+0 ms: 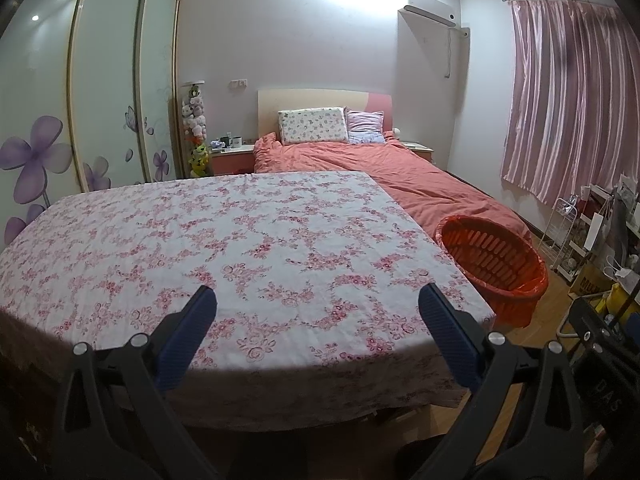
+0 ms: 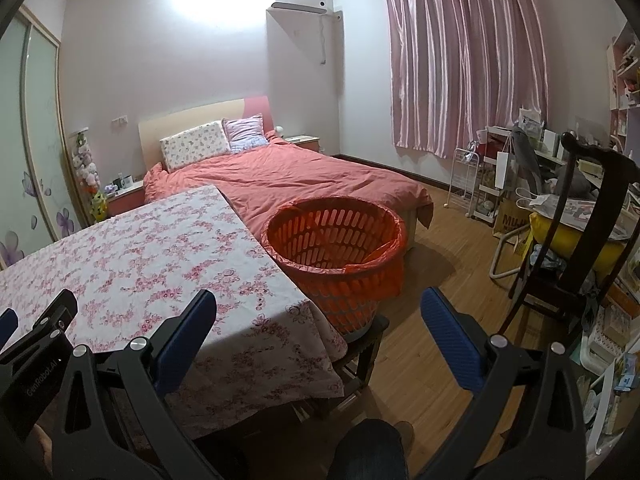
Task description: Collect trash
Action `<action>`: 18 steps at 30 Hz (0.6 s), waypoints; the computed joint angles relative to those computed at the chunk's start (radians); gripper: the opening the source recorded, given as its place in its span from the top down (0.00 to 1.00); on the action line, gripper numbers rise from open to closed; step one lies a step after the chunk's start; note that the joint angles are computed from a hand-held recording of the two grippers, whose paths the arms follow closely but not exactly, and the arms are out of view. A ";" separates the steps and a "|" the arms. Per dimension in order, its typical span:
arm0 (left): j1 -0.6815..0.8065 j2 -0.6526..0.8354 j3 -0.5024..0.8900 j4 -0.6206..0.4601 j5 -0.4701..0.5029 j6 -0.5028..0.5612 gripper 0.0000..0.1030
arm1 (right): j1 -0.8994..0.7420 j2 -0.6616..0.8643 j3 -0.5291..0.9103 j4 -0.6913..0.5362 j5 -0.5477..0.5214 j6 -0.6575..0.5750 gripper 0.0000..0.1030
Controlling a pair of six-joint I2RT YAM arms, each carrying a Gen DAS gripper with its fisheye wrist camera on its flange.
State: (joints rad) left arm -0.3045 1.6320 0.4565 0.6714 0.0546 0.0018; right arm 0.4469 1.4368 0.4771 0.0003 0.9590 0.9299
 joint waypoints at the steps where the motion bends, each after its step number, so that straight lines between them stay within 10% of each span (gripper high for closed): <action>1: 0.000 0.000 0.000 0.000 0.000 0.000 0.04 | 0.000 0.000 0.001 -0.001 -0.001 -0.001 0.02; 18: 0.005 0.000 0.001 -0.003 0.004 -0.001 0.04 | 0.002 0.002 0.002 -0.002 0.002 0.004 0.02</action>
State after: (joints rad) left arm -0.3000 1.6315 0.4571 0.6688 0.0583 0.0006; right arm 0.4489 1.4391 0.4795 -0.0022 0.9606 0.9338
